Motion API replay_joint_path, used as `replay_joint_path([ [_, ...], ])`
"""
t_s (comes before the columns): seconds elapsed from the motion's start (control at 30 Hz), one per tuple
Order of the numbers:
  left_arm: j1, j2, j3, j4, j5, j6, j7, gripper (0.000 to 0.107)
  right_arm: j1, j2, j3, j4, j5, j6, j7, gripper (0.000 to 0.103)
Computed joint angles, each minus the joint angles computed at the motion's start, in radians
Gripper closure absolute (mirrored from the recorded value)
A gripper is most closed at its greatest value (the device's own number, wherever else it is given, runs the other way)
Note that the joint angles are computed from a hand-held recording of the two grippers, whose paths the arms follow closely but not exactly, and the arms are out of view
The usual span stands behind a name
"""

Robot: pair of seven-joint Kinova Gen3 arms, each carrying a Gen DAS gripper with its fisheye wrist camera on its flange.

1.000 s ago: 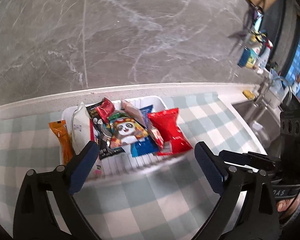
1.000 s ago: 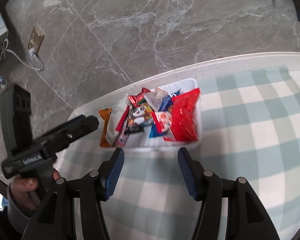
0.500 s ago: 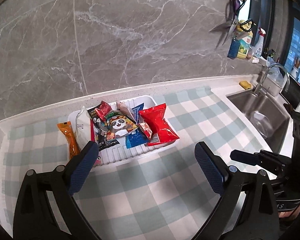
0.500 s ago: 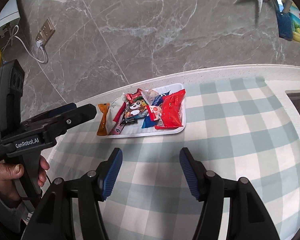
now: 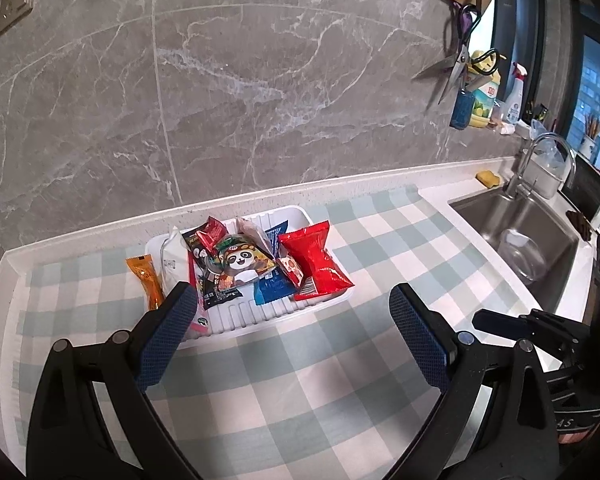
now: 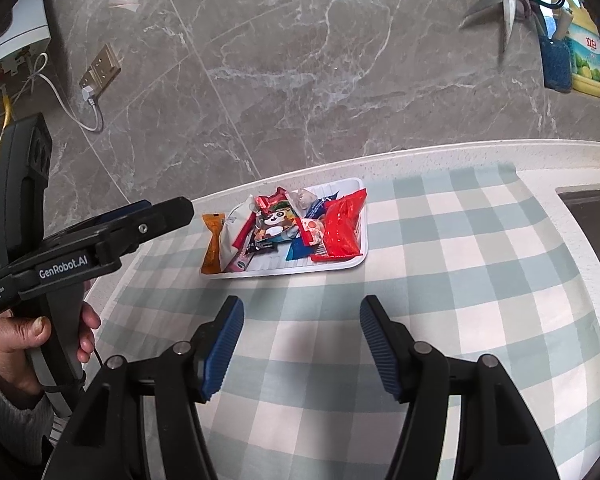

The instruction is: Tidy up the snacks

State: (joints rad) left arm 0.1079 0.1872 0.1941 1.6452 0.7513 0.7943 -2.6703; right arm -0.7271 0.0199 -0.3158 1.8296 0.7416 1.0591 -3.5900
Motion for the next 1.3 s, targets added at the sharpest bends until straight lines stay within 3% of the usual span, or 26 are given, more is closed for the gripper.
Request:
replay_joint_path([
  [0.5, -0.024, 0.000, -0.009, -0.016, 0.029, 0.035, -0.037, 0.010, -0.028, 0.004, -0.013, -0.032, 0.012, 0.070, -0.017, 0.037],
  [1.3, -0.072, 0.013, -0.030, -0.011, 0.056, 0.088, -0.065, 0.010, -0.045, 0.020, -0.008, -0.059, 0.012, 0.080, -0.004, 0.036],
])
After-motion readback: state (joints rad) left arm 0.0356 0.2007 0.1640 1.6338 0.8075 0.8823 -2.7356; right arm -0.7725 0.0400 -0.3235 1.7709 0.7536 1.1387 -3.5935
